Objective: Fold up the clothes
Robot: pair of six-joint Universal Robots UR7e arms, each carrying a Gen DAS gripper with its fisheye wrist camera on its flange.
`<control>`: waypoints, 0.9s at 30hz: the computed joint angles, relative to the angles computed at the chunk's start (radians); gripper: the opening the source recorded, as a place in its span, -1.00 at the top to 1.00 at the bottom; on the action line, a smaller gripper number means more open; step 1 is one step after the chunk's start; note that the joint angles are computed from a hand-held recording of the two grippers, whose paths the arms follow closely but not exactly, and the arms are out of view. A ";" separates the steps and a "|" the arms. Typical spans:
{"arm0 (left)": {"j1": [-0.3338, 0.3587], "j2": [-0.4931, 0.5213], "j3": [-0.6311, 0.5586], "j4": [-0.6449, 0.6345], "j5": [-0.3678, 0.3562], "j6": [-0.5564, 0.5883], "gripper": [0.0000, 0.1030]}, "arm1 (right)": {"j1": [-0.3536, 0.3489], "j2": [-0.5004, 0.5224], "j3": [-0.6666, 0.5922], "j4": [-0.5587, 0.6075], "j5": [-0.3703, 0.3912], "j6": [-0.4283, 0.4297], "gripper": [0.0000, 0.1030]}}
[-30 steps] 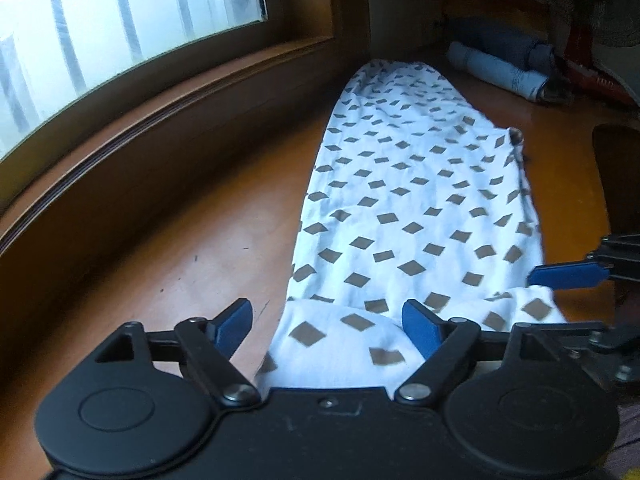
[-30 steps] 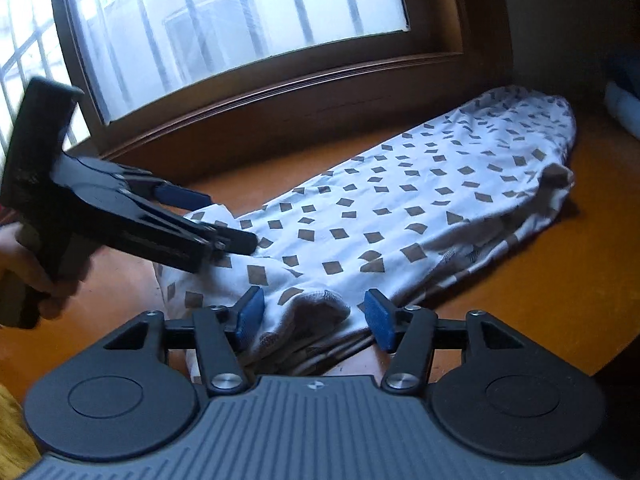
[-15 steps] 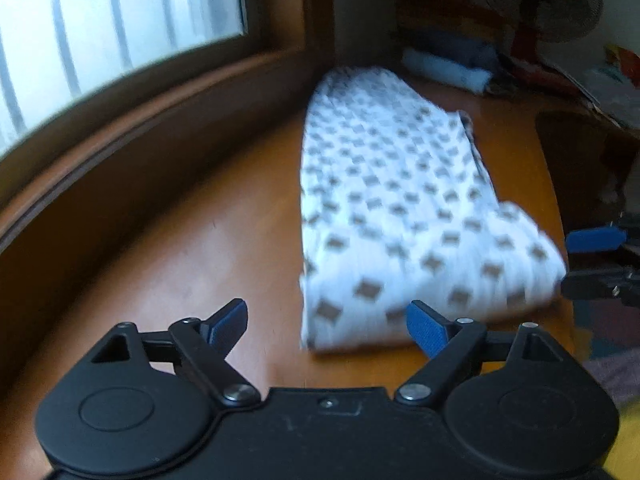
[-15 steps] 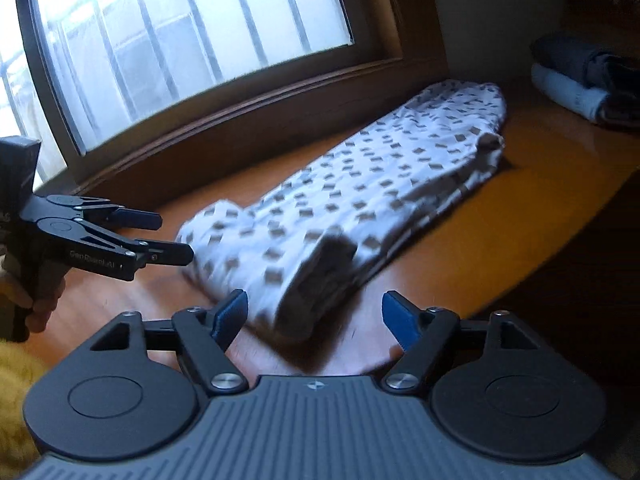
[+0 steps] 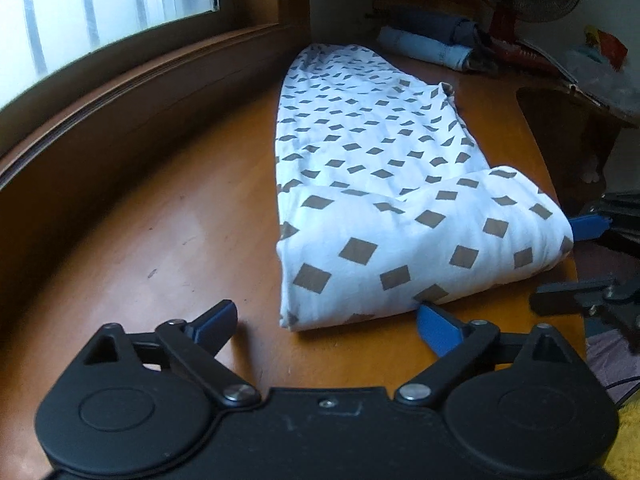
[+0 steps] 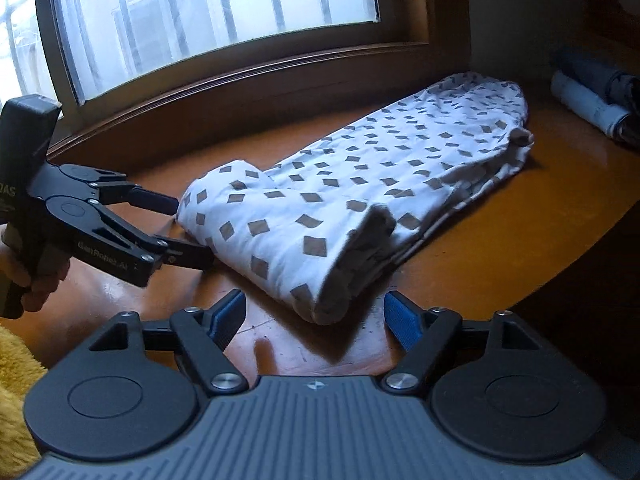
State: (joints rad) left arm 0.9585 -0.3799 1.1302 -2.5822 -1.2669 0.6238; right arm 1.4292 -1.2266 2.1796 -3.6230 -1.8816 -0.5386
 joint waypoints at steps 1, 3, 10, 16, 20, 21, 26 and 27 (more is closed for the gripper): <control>0.002 0.001 -0.002 0.002 -0.003 -0.005 -0.91 | 0.004 0.006 -0.002 -0.005 -0.005 -0.002 -0.53; 0.004 0.003 -0.006 0.002 -0.006 -0.013 -0.97 | 0.009 0.013 -0.007 -0.001 -0.009 -0.009 -0.53; 0.005 0.004 0.005 -0.025 -0.008 -0.010 -0.99 | 0.020 0.034 -0.018 -0.012 -0.027 -0.025 -0.66; 0.005 0.005 0.013 -0.042 -0.011 -0.009 -1.00 | 0.037 0.067 -0.038 -0.020 -0.062 -0.071 -0.82; 0.005 0.004 0.015 -0.044 -0.011 -0.009 -1.00 | 0.043 0.081 -0.043 -0.034 -0.076 -0.098 -0.85; 0.005 0.004 0.015 -0.044 -0.011 -0.009 -1.00 | 0.042 0.081 -0.043 -0.038 -0.073 -0.099 -0.85; 0.004 0.001 0.021 -0.048 -0.011 -0.008 -1.00 | 0.042 0.096 -0.045 -0.065 -0.075 -0.119 -0.86; 0.004 -0.002 0.028 -0.055 -0.011 -0.007 -1.00 | 0.043 0.100 -0.046 -0.070 -0.077 -0.126 -0.87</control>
State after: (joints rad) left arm 0.9625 -0.3822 1.1586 -2.6369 -1.2777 0.6164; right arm 1.4717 -1.1264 2.1335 -3.6933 -1.9586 -0.6649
